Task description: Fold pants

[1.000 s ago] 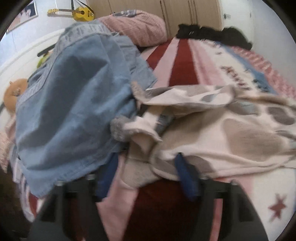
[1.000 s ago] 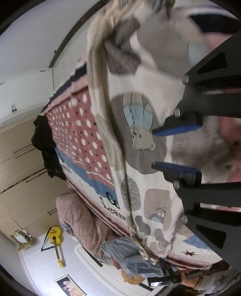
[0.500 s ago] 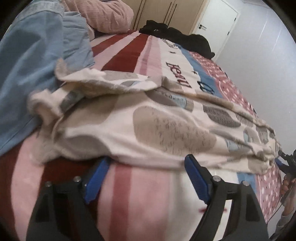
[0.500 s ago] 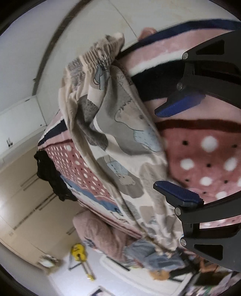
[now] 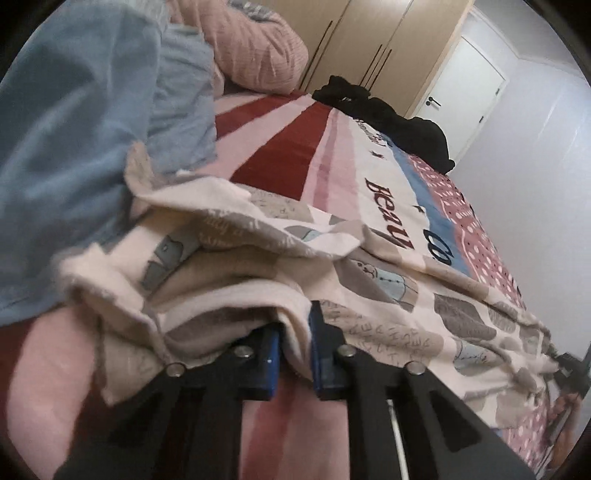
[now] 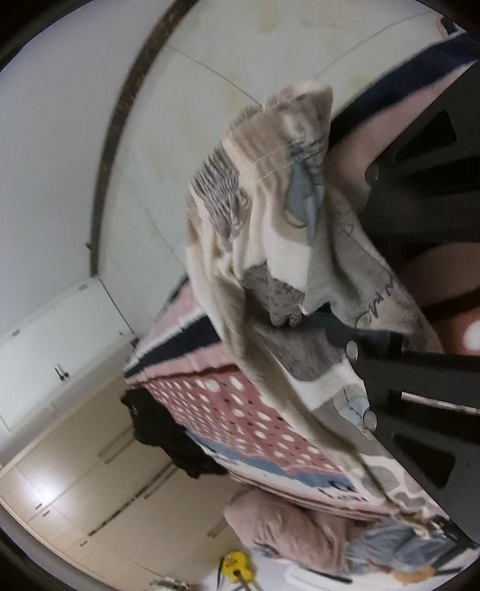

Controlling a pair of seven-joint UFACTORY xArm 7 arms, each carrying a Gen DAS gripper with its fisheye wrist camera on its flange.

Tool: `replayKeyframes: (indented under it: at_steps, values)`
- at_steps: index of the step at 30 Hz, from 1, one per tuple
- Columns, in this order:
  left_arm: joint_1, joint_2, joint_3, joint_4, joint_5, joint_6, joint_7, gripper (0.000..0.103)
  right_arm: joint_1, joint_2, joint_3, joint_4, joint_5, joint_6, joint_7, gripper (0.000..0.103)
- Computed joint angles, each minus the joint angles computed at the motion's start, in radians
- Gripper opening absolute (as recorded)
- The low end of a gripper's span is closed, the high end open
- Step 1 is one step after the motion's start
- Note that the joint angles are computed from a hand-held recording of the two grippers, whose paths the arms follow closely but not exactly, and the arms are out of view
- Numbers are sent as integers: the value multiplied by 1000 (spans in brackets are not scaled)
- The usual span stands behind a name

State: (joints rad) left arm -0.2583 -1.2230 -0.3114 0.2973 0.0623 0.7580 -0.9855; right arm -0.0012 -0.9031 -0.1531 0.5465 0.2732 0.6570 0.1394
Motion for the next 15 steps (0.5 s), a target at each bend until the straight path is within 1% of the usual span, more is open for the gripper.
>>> replayKeyframes:
  at_steps: [3, 5, 8, 10, 13, 15]
  values:
    - [-24, -48, -29, 26, 13, 86, 10, 8, -21, -70, -13, -7, -23, 31, -18, 5]
    - [-46, -93, -25, 24, 5, 123, 14, 8, -29, -113, -32, -1, -31, 77, -35, 4]
    - [-68, -141, -8, 17, -12, 164, 31, 8, -42, -187, -45, -3, -30, 150, -39, 4]
    - [-74, -147, -9, 16, -27, 178, 39, 8, -47, -206, -66, 4, -28, 197, -47, 4]
    - [-88, -155, -43, 34, -29, 224, 52, 8, -76, -246, -81, -1, -35, 241, -54, 4]
    - [-98, -170, -52, 35, -30, 237, 60, 8, -92, -280, -78, -5, -50, 259, -68, 4]
